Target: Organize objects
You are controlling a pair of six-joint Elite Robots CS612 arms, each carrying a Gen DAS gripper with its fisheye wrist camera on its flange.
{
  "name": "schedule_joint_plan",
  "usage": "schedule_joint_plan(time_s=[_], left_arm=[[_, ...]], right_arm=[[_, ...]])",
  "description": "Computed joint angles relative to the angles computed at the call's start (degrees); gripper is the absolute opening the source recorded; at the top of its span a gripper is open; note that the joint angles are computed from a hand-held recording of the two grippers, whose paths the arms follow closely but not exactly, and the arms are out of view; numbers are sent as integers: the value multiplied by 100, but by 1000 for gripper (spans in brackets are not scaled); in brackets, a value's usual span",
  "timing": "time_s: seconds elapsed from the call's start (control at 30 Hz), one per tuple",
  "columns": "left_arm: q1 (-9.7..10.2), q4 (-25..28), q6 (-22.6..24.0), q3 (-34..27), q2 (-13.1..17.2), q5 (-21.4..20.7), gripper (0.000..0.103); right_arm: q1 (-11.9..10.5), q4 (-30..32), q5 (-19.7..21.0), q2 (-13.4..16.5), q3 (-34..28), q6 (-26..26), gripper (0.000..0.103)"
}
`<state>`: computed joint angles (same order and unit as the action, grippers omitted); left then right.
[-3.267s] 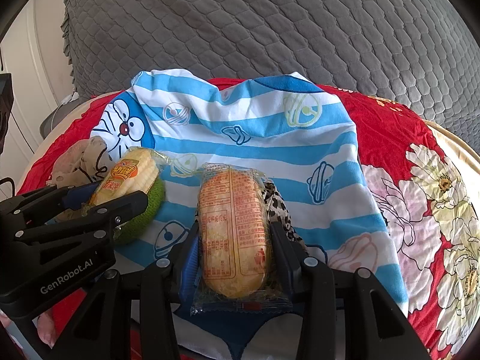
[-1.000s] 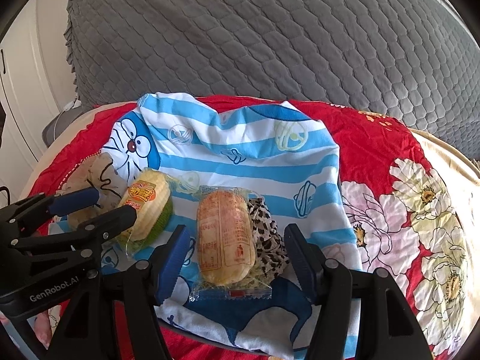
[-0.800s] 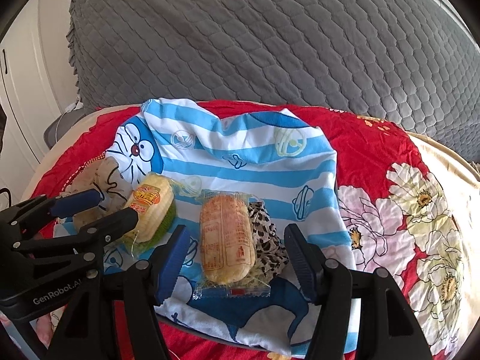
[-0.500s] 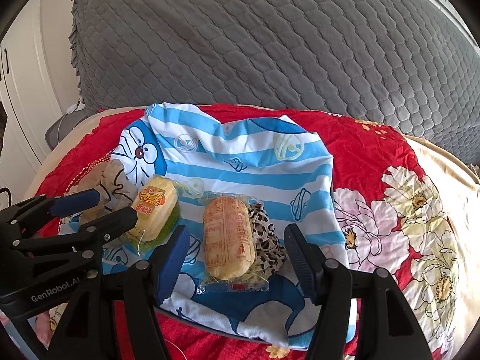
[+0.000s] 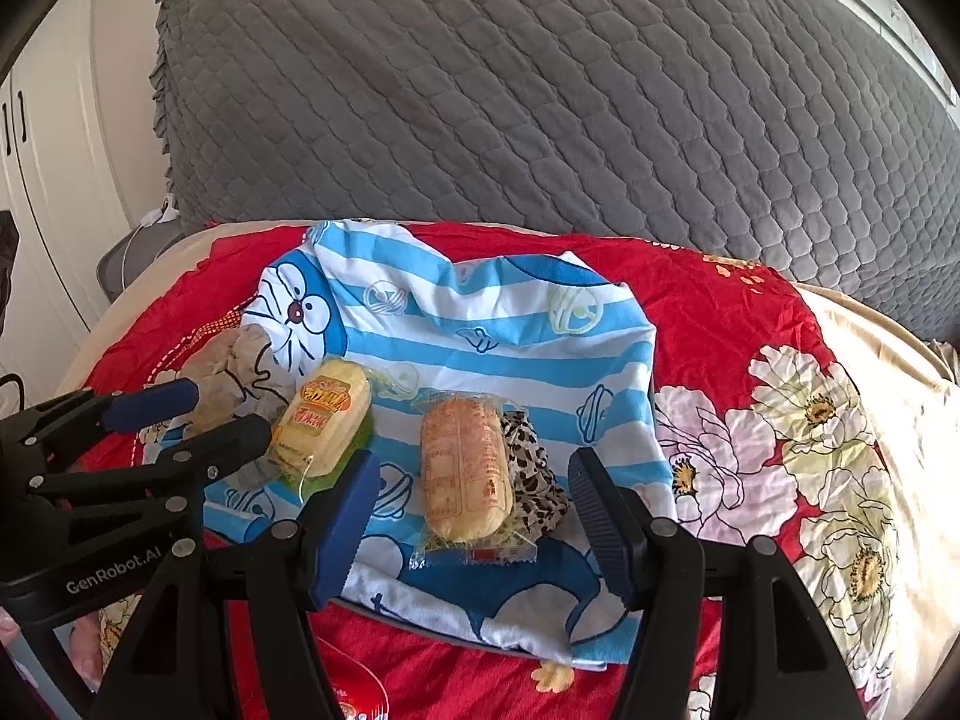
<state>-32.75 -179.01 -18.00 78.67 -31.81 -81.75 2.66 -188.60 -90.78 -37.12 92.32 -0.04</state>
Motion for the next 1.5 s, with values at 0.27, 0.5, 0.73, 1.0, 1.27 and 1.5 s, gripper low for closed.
schedule_joint_plan(time_s=[0.27,0.5,0.73,1.0,1.27,1.5], left_arm=[[-14,-86,7,142,-102,12,68],[-17,-133,-8,260,-180,-6,68],[-38,-224,5,444,-290,-12,68],[-75,-337,-29,727,-449,26,69],[-115,-490,-11,1055,-619,73,74],[-138,-592,-4,1262,-742,48,75]], right_arm=[[20,-37,-45,-79,104,-7,68],[38,-84,-81,-154,207,-18,70],[52,-172,-97,-270,356,-44,71],[92,-230,-121,-406,553,-132,73],[137,-338,-155,-526,752,-167,75],[162,-370,-200,-624,946,-179,76]])
